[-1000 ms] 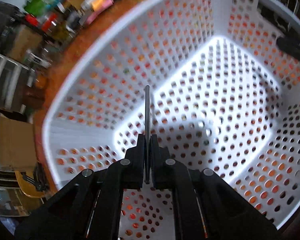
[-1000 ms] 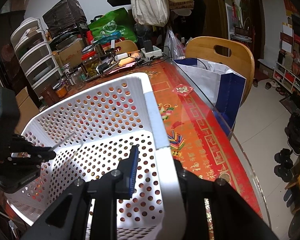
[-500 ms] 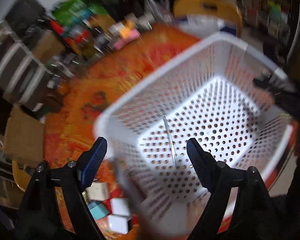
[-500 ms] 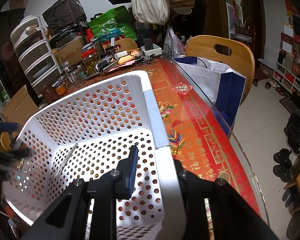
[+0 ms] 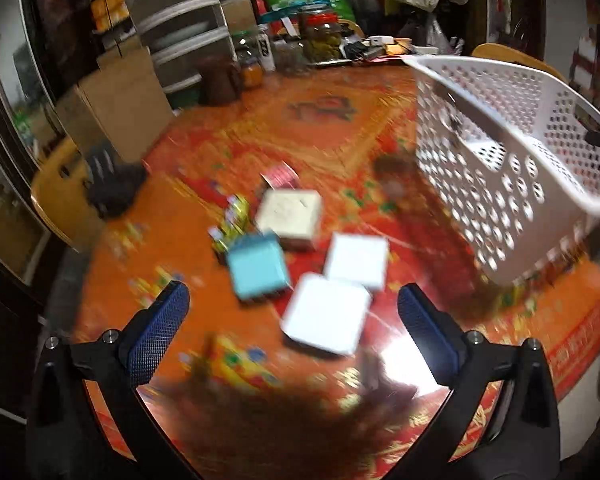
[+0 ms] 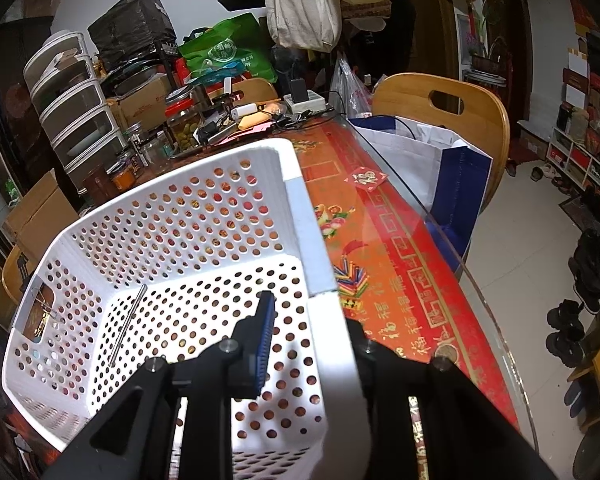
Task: Organize rigid objects
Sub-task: 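Grasp the flat white square charger with the left tool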
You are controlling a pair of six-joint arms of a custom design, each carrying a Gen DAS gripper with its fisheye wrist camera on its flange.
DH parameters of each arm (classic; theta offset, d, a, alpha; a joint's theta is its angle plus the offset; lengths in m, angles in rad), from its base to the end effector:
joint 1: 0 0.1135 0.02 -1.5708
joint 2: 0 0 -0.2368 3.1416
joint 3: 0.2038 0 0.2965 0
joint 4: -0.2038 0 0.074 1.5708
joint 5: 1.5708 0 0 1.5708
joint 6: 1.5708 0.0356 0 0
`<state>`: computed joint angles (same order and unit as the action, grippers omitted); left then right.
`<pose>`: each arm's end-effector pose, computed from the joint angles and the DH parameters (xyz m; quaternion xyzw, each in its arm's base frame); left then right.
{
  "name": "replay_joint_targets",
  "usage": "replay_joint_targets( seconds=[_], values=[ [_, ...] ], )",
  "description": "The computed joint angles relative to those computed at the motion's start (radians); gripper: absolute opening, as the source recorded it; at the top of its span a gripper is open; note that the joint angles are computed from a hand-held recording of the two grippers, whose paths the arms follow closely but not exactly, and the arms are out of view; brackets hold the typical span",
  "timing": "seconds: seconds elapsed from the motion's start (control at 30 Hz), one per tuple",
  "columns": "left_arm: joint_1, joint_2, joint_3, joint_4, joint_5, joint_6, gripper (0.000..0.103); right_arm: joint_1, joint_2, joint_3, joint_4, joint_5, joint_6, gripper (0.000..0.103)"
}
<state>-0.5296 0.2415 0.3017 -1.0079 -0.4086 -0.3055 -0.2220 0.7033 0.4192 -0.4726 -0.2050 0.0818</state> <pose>0.1267 -0.0578 0.1609 0.0424 0.9332 0.0548 0.3527 0.2104 -0.0401 0.1681 0.0982 0.9091 0.0661 0.3994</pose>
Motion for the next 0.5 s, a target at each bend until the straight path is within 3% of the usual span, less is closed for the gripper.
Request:
replay_joint_targets(
  seconds=[0.1,0.17,0.3,0.37,0.43,0.5],
  values=[
    [-0.011,0.033,-0.055,0.059,0.04,-0.017,0.103,0.004,0.023,0.014,0.004,0.007,0.004,0.022],
    [-0.067,0.125,-0.067,0.126,0.009,-0.072,0.103,0.011,0.027,0.02,-0.001,0.018,0.007,0.022],
    [0.036,0.185,-0.099,0.234,0.107,-0.05,0.103,0.02,0.024,0.021,-0.013,0.029,0.014,0.022],
    [0.061,0.152,-0.119,0.228,0.136,-0.053,0.102,0.025,0.024,0.021,-0.016,0.037,0.016,0.022],
    [0.09,0.185,-0.115,0.26,0.149,-0.037,0.098,0.027,0.023,0.021,-0.019,0.043,0.016,0.022],
    [0.104,0.231,-0.111,0.294,0.148,-0.034,0.086,0.026,0.028,0.024,-0.021,0.043,0.012,0.022]
  ],
)
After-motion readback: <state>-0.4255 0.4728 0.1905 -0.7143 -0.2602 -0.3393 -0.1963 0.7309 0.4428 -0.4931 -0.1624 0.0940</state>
